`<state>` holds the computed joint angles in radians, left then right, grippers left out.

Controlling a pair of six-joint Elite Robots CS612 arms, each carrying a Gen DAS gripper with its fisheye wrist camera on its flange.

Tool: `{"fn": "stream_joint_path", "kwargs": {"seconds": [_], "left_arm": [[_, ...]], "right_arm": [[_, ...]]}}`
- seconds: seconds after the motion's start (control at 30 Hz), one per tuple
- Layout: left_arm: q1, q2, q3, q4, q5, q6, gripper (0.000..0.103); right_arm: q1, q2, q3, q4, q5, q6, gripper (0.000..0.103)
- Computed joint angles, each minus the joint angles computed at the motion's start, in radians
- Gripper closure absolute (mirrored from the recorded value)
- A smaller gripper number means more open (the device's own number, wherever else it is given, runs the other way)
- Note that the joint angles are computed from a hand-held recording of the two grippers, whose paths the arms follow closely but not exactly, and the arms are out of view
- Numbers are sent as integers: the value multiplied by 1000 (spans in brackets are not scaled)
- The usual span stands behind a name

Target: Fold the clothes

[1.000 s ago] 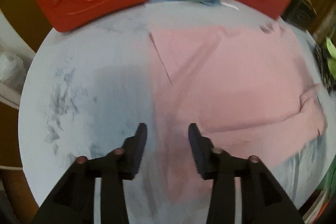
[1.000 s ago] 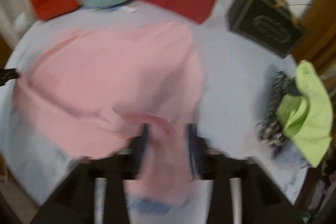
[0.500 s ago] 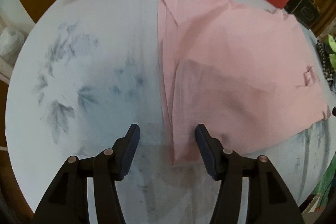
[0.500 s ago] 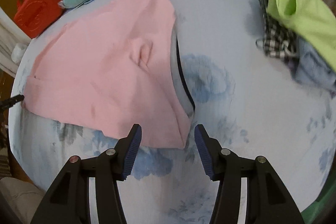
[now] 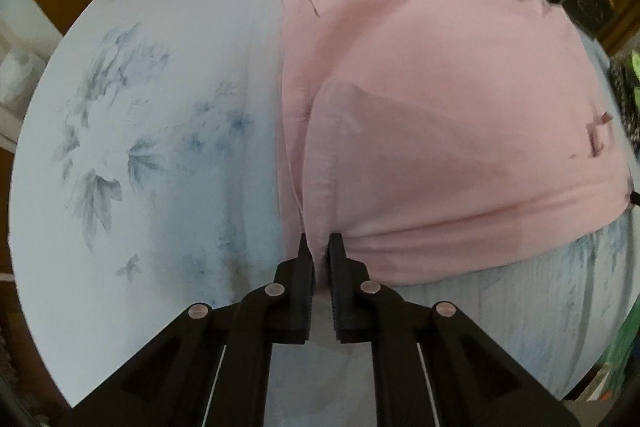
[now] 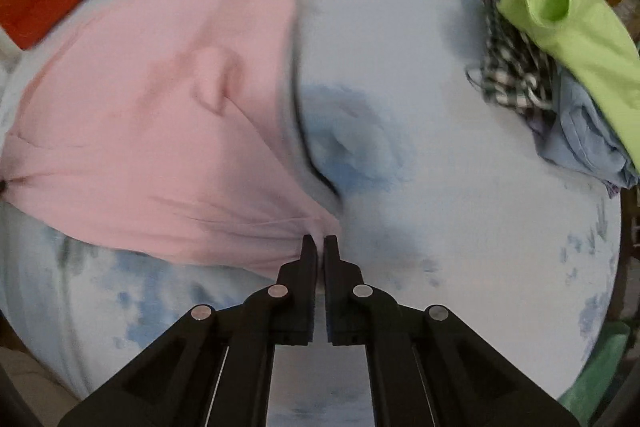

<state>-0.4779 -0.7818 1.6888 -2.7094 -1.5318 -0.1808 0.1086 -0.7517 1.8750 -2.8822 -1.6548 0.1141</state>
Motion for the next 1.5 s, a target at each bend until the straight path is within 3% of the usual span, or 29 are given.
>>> {"fn": "stream_joint_path", "kwargs": {"seconds": [0.07, 0.13, 0.2, 0.27, 0.3, 0.33, 0.47, 0.63, 0.67, 0.77, 0.83, 0.9, 0.97, 1.03, 1.17, 1.33, 1.43, 1.5], "left_arm": [[-1, -3, -7, 34, -8, 22, 89], [5, -12, -12, 62, -30, 19, 73], [13, -24, -7, 16, -53, 11, 62], [19, -27, -12, -41, -78, 3, 60], [20, -25, -19, -66, -90, -2, 60], [17, -16, -33, -74, -91, 2, 60], [4, 31, -100, -52, -95, 13, 60], [1, 73, -158, 33, -68, 5, 60], [2, 78, -168, 49, -61, 4, 60], [16, 87, -205, 35, -66, 8, 60], [28, 112, -266, 23, -56, 5, 54], [37, 152, -356, 43, -32, 3, 48], [47, 201, -456, 110, -25, 12, 47], [53, 245, -559, 198, -27, 12, 47], [75, 283, -641, 304, -50, 49, 47], [78, 331, -747, 455, -64, 83, 43], [78, 348, -768, 488, -66, 87, 42], [70, 341, -743, 446, -45, 106, 42]], "right_arm": [[7, -3, -8, 24, -34, -20, 76], [13, -22, 2, -3, -47, -21, 62], [12, -44, 19, -78, 5, -29, 61], [7, -48, 13, -118, 82, -32, 63], [5, -40, -4, -117, 129, -35, 67], [3, -32, -22, -116, 177, -37, 78], [17, 31, -116, -69, 262, -57, 80], [28, 94, -205, 17, 251, -52, 81], [25, 97, -220, 46, 230, -41, 88], [11, 90, -246, 72, 182, -29, 87], [1, 88, -276, 48, 176, -47, 87], [-6, 101, -333, 41, 183, -55, 82], [-7, 130, -409, 55, 180, -59, 57], [-7, 170, -502, 125, 185, -58, 55], [-10, 246, -681, 291, 204, -62, 51], [-6, 339, -879, 498, 183, -55, 42], [-2, 385, -964, 579, 182, -67, 36], [5, 412, -1006, 605, 176, -81, 36]]}}
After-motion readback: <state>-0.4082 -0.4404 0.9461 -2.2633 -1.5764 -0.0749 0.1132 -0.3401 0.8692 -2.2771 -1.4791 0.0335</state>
